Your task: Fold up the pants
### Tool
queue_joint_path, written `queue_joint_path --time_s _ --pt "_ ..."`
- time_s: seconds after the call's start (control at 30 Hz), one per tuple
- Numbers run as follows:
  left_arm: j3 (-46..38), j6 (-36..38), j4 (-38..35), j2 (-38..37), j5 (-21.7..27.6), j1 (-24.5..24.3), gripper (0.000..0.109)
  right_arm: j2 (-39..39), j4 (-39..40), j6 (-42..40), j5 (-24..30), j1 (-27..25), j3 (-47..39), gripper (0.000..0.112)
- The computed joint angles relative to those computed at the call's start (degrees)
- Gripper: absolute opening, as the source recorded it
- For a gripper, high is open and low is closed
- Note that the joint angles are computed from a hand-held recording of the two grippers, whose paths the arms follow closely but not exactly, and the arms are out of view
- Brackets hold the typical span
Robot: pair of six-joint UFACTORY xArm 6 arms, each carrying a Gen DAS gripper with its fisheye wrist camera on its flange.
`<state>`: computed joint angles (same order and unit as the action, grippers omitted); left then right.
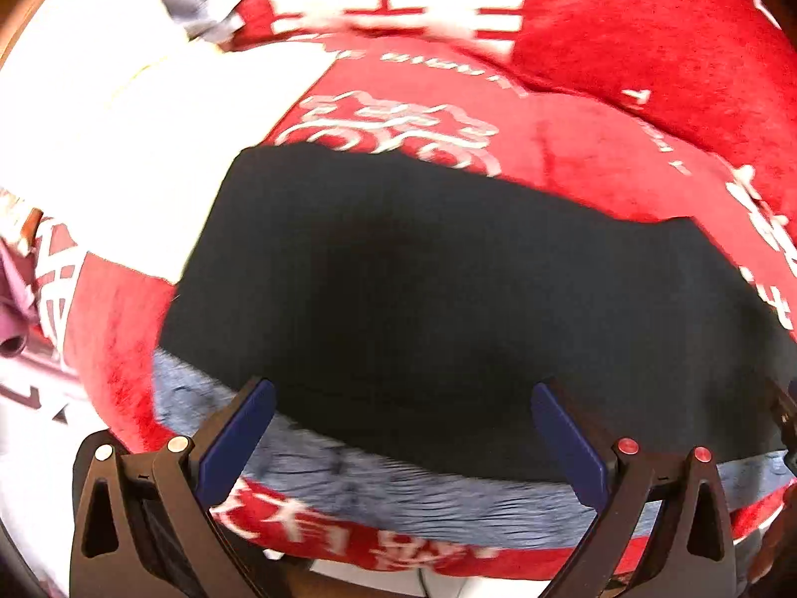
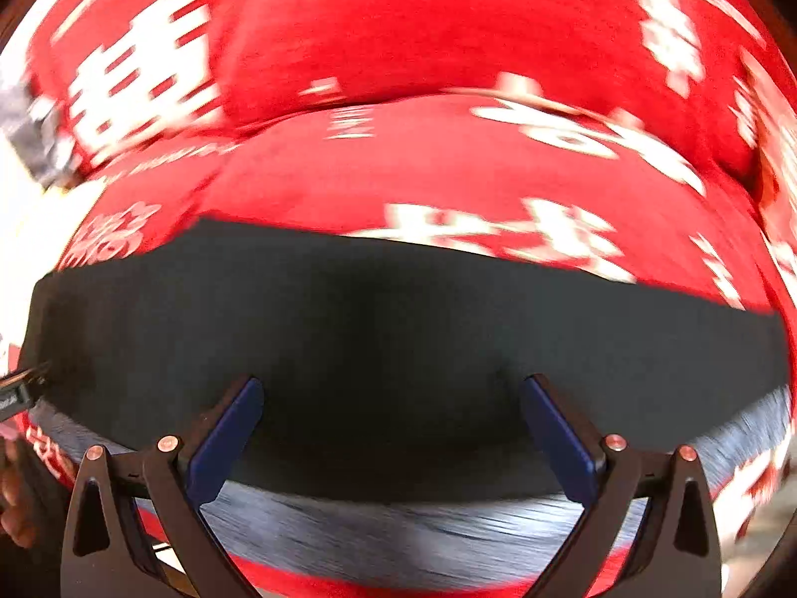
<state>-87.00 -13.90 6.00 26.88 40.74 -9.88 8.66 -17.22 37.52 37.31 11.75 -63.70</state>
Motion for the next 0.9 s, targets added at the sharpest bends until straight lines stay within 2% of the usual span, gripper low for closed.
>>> queue_joint_path --time_s 0.07,0.13,0.23,0.37,0.43,0.57,0.73,0.8,0.9 --pt "1.31 -0.52 1.22 -0.23 0.34 0.81 0.103 5.28 1.40 -2.02 1.61 1.94 -5.17 0.103" --pt "3.83 2.15 -1.17 -1.29 -1.15 1.96 0.103 8.59 0.12 -1.79 3.73 2.53 -7.85 0.103" --pt "6.44 4.18 -2.88 -2.60 -2.39 3.30 0.103 6.79 -1.45 -0.24 1.85 1.83 -5.28 0.103" --pt "6.64 3.66 -5.54 -3.05 -1.15 4.12 0.103 3.80 -3.23 7.19 6.06 -0.47 -4.33 0.103" --pt "7.46 3.61 -5.05 -3.79 -2.02 3.46 0.103 2.42 -3.95 10.14 4.93 -1.69 -4.05 0.103" --pt "9.39 4.86 -3.57 -5.30 -4.64 1.84 0.103 8.41 -3.35 8.19 7.53 -0.05 -12.62 0.103" --pt "6.66 4.36 -3.60 -2.90 -2.59 2.22 0.103 19.94 -2.66 8.94 13.46 2.13 -26.70 0.103" --pt "6.04 5.42 -5.51 -2.35 -2.21 2.80 0.103 24.97 -3.37 9.18 17.97 2.39 -32.92 0.103" --pt "7.24 6.09 -6.74 -3.68 -2.42 3.78 0.103 26.52 -4.04 10.47 17.83 1.64 -35.03 0.103"
